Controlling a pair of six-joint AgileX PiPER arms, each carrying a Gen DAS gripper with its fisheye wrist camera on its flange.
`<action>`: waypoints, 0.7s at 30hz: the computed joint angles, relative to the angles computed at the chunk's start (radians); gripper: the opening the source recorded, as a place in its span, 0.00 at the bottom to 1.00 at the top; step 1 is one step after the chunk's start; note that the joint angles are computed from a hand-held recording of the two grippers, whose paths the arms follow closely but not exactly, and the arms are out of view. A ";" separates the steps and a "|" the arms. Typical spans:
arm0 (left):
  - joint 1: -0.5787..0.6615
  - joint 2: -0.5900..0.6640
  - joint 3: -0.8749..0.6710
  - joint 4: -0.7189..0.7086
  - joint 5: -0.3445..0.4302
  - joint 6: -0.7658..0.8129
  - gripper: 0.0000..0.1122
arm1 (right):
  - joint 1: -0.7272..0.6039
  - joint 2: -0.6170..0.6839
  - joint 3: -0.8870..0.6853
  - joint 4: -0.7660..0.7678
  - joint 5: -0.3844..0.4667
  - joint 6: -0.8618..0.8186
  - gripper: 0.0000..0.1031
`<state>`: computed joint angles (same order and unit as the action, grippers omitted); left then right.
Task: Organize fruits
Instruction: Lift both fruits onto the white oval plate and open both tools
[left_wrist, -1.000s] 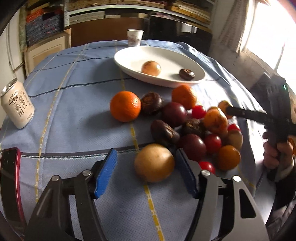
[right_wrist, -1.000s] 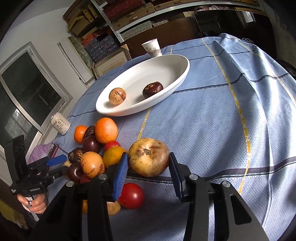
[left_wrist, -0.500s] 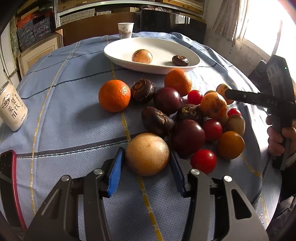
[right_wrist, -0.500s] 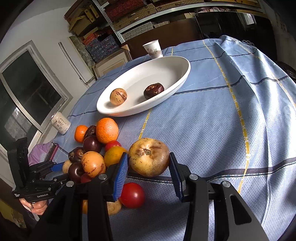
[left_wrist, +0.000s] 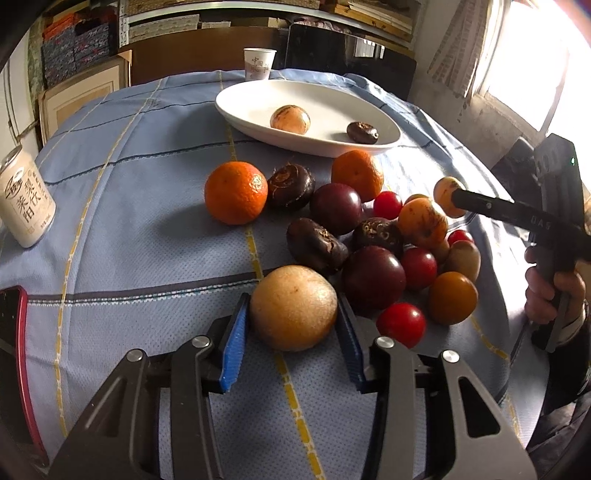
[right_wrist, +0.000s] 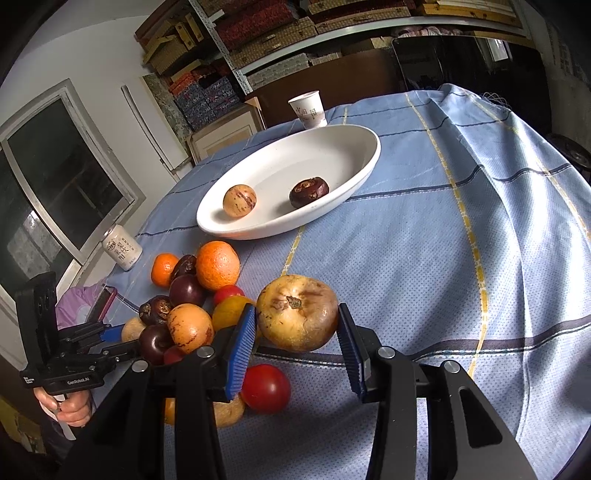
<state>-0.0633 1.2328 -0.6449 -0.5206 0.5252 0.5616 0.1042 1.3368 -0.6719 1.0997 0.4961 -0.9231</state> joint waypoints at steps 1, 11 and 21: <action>0.005 -0.007 0.004 -0.010 0.003 0.005 0.39 | 0.000 -0.004 0.002 0.003 -0.001 -0.003 0.43; 0.097 0.023 -0.204 -0.117 0.183 0.095 0.39 | 0.009 0.035 -0.141 -0.082 0.105 0.042 0.43; -0.053 0.506 -0.853 0.263 0.249 -0.393 0.39 | 0.148 0.247 -0.442 -0.329 0.017 0.288 0.43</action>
